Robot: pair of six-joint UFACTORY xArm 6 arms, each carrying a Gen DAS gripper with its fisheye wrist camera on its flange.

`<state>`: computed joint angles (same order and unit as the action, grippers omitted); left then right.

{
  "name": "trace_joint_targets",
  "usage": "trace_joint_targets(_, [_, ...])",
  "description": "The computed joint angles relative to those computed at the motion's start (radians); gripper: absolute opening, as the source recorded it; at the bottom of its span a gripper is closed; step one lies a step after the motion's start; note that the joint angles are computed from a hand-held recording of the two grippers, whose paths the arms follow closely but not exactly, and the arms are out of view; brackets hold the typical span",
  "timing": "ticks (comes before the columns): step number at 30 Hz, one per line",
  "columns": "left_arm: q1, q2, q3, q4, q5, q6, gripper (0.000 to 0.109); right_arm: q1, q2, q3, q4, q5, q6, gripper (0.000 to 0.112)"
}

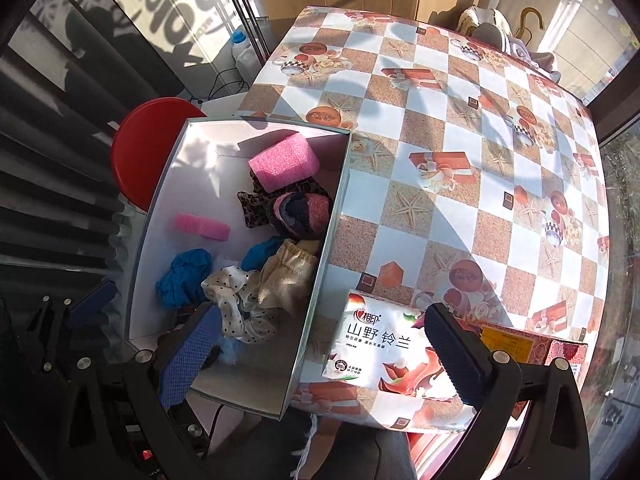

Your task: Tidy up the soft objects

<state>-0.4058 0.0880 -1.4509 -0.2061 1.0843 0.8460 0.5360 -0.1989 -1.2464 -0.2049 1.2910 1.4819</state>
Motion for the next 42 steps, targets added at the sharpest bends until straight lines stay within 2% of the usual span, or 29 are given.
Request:
trace_joint_targets(13, [-0.003,-0.008,0.001,-0.009,-0.001,0.06,0.094,0.039,-0.005,-0.008,-0.031,0.038,0.083,0.102])
trace_joint_targets(42, [0.007,-0.022,0.011,-0.014,0.003,0.064,0.094,0.079,-0.009,-0.006,-0.053,0.051,0.141,0.102])
